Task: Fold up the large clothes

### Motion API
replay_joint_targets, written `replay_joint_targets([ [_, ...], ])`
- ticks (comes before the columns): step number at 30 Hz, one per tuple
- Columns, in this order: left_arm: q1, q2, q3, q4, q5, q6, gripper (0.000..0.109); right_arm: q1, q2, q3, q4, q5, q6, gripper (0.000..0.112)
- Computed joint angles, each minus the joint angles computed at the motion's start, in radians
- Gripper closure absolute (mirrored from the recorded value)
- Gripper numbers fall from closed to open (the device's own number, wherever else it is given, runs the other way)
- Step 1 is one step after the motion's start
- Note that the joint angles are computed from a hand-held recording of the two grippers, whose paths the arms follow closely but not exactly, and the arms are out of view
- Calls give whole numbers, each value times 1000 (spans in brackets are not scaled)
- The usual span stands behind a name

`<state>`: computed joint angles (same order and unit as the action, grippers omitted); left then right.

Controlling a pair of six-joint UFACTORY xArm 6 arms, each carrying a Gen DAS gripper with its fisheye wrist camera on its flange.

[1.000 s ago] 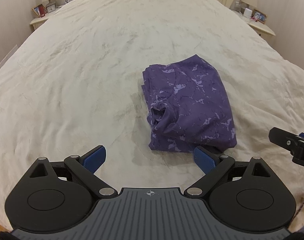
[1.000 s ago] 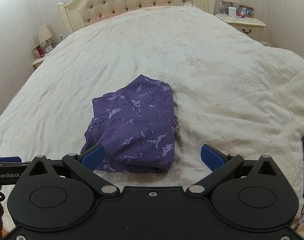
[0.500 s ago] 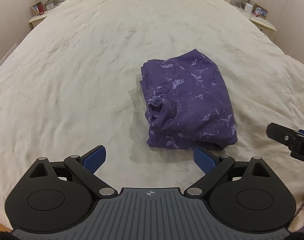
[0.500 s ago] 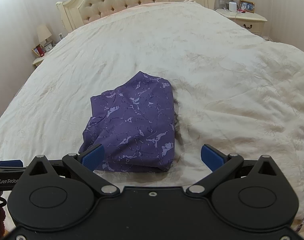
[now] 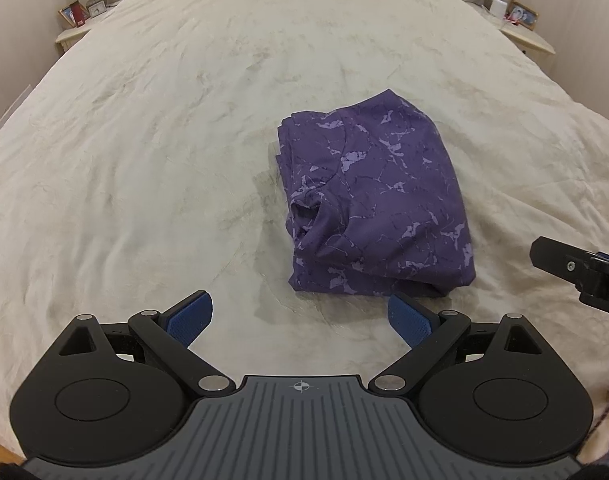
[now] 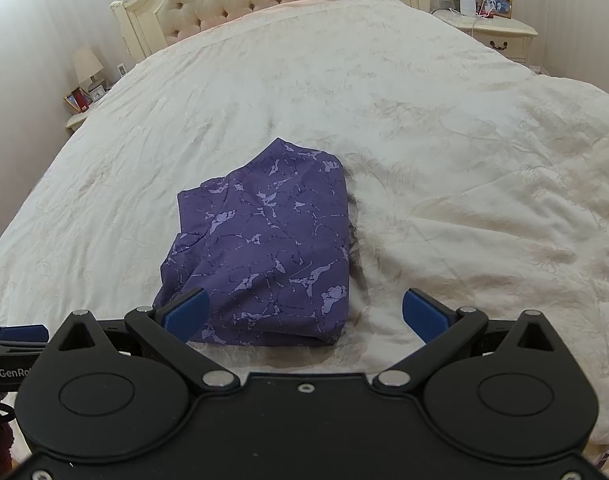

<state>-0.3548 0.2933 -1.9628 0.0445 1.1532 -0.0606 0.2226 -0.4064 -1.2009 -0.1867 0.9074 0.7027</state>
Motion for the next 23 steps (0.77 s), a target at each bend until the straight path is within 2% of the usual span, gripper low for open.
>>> replay_joint_targets([
  [18,-12,30,-40,18,30,-19,13,-30,10,8,55,-19,-53,10],
  [20,-14,25,-32,25,22,-24,19,-33,10,12,62,-23,-58,10],
  [23,-16,25,-33,27,26,-22,19,-37,7,21,73,-27,-66,10],
])
